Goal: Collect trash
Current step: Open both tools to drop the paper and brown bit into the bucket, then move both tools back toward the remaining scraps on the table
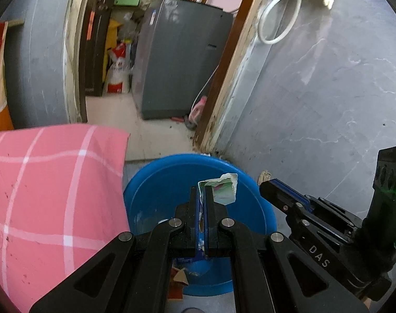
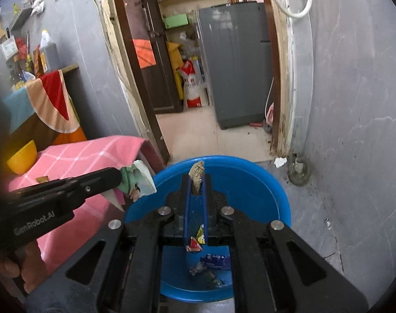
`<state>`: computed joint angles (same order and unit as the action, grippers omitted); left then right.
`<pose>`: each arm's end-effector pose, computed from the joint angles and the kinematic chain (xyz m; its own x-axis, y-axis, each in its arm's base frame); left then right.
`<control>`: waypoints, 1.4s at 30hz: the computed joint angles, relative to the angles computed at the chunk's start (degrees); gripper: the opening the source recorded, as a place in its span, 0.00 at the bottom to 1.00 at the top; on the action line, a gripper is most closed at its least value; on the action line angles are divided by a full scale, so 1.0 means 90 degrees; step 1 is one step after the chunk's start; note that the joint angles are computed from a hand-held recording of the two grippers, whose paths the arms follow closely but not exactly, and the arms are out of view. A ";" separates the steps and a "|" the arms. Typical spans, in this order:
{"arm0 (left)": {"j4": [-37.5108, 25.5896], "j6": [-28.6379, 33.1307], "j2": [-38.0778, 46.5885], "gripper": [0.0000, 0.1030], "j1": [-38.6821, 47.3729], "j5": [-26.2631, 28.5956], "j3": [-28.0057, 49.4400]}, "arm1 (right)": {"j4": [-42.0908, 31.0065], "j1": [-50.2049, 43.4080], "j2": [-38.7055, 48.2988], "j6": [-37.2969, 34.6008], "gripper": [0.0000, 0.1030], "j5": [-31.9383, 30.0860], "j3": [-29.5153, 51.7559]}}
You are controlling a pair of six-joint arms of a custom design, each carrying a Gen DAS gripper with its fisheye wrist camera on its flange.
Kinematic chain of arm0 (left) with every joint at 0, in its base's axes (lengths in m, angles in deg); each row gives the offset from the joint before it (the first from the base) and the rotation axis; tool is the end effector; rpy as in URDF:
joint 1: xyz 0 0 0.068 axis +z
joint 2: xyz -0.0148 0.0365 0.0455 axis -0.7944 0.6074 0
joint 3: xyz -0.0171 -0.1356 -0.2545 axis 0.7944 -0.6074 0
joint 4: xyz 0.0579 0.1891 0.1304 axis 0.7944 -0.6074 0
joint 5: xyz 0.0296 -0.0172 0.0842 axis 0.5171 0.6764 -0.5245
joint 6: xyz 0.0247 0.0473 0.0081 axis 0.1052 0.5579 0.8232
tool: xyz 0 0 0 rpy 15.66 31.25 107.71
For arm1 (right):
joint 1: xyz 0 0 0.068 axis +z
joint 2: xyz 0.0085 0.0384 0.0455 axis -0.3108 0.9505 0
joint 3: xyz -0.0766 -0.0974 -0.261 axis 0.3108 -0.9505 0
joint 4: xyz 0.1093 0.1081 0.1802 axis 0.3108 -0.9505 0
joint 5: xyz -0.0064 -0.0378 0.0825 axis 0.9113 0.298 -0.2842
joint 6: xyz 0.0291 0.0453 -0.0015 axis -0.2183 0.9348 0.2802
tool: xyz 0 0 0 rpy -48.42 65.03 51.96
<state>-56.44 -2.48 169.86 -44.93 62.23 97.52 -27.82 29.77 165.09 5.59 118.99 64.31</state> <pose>0.3056 0.0147 0.1553 -0.5642 0.3983 -0.7232 0.7598 0.5931 -0.2662 0.1936 0.1759 0.1425 -0.4876 0.3503 -0.7997 0.3496 0.9177 0.1889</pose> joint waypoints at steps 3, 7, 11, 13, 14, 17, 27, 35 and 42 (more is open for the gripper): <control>-0.0101 -0.0097 0.0143 0.01 -0.0011 -0.0095 0.0136 | 0.0121 -0.0146 0.0146 -0.0034 0.08 -0.0182 -0.0013; -0.0350 -0.0111 0.0266 0.02 0.0024 -0.0123 0.0350 | 0.0235 -0.0251 0.0177 -0.0023 0.08 -0.0323 -0.0057; -0.0545 0.0070 0.0268 0.07 0.0116 -0.0023 0.0440 | 0.0149 -0.0256 0.0097 -0.0029 0.10 -0.0246 0.0001; -0.0606 0.0115 0.0241 0.09 0.0186 0.0054 0.0465 | 0.0089 -0.0221 0.0044 -0.0008 0.15 -0.0150 0.0044; -0.0632 0.0120 0.0242 0.10 0.0213 0.0089 0.0495 | 0.0121 -0.0212 0.0031 -0.0012 0.17 -0.0111 0.0026; -0.0676 0.0133 0.0184 0.16 0.0392 0.0301 0.0539 | 0.0033 -0.0123 -0.0028 0.0006 0.23 0.0125 0.0131; -0.0365 -0.0103 -0.0189 0.49 0.1330 0.1133 0.0753 | -0.0651 0.0564 0.0043 -0.0075 0.47 0.1645 0.0964; 0.1111 -0.1153 -0.0191 0.97 0.2219 0.1521 0.0633 | -0.0784 0.1029 0.0273 -0.0294 0.85 0.2713 0.1588; 0.2125 -0.1506 -0.0082 0.98 0.2774 0.1854 0.0613 | 0.0434 0.1274 0.0646 -0.1546 1.00 0.3180 0.1859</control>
